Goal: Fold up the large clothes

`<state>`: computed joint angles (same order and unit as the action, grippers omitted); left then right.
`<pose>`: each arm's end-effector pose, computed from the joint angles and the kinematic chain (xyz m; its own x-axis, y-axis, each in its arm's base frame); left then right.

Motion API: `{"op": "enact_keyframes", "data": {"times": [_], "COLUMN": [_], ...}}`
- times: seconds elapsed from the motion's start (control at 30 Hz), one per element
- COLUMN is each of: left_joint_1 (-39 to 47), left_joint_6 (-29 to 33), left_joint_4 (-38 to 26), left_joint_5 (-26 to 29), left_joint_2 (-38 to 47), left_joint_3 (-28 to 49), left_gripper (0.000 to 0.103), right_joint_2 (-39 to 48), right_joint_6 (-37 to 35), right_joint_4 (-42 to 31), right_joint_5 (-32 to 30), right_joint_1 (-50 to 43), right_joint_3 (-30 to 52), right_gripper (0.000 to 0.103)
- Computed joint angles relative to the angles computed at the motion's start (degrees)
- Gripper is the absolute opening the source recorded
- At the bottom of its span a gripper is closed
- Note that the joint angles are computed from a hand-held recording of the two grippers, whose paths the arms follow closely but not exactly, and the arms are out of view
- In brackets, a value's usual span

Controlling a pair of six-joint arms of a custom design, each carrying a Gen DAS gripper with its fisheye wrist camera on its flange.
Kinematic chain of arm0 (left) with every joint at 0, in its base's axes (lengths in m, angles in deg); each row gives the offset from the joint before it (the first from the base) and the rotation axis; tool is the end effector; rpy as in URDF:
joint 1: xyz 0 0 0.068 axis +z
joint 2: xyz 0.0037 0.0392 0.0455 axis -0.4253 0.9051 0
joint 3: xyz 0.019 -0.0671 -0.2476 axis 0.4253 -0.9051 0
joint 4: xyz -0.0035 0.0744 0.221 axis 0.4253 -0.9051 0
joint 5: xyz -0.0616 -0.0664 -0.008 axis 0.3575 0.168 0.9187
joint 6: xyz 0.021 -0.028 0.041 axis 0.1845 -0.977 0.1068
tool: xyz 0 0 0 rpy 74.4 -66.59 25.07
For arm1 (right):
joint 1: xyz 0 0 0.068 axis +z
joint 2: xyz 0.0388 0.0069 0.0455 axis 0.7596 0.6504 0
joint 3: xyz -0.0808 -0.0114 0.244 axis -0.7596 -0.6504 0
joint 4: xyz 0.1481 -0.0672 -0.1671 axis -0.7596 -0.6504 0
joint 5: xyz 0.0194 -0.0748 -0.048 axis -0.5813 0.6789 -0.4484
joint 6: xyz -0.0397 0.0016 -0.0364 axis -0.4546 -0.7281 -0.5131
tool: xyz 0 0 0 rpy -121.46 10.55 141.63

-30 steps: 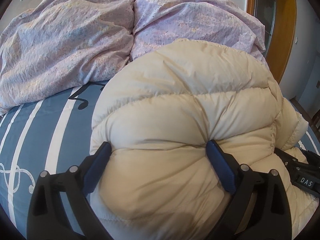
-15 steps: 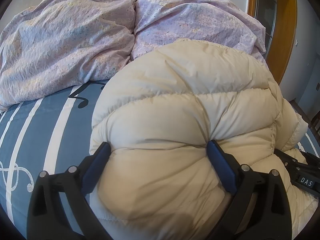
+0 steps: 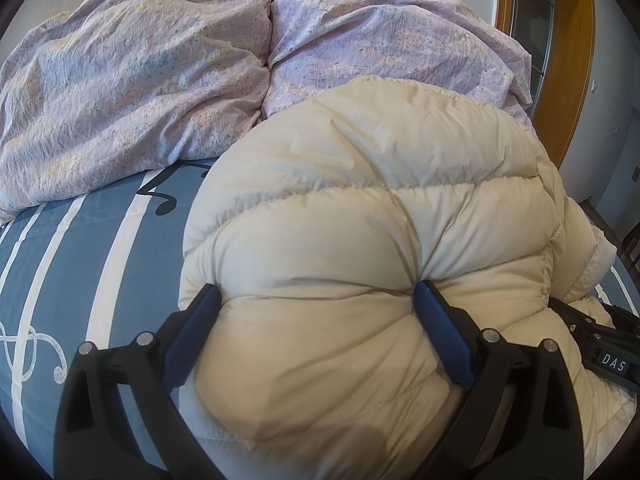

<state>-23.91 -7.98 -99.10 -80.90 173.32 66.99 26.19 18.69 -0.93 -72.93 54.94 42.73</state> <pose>0.2786 0.0103 0.1892 -0.7297 -0.1565 -0.6656 -0.2028 0.9792 -0.0080 0.3470 0.0445 0.1538 -0.7342 -0.0790 -0.6743 -0.3040 0.9263 0.2225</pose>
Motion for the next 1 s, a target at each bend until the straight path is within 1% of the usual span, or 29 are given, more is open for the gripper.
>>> {"op": "enact_keyframes", "data": {"times": [0.57,0.8,0.9,1.0], "left_joint_1": [-0.1,-0.1,0.0,-0.1], "left_joint_6": [-0.1,-0.2,-0.3,-0.4], "left_joint_4": [0.1,0.1,0.2,0.5], "left_joint_5": [-0.2,-0.2,-0.3,-0.4], "left_joint_2": [0.1,0.1,0.3,0.4], "left_joint_3": [0.0,-0.1,-0.1,-0.3], "left_gripper": [0.097,0.097,0.098,0.098], "right_joint_2": [0.3,0.6,-0.1,-0.8], "right_joint_6": [0.4,0.9,0.5,0.5], "right_joint_4": [0.3,1.0,-0.7,-4.4], "right_joint_5": [-0.5,-0.3,-1.3,-4.2], "right_joint_1": [-0.2,-0.1,-0.6,-2.1], "right_joint_3": [-0.1,-0.5,0.1,1.8], "right_gripper": [0.077,0.081,0.081,0.082]}}
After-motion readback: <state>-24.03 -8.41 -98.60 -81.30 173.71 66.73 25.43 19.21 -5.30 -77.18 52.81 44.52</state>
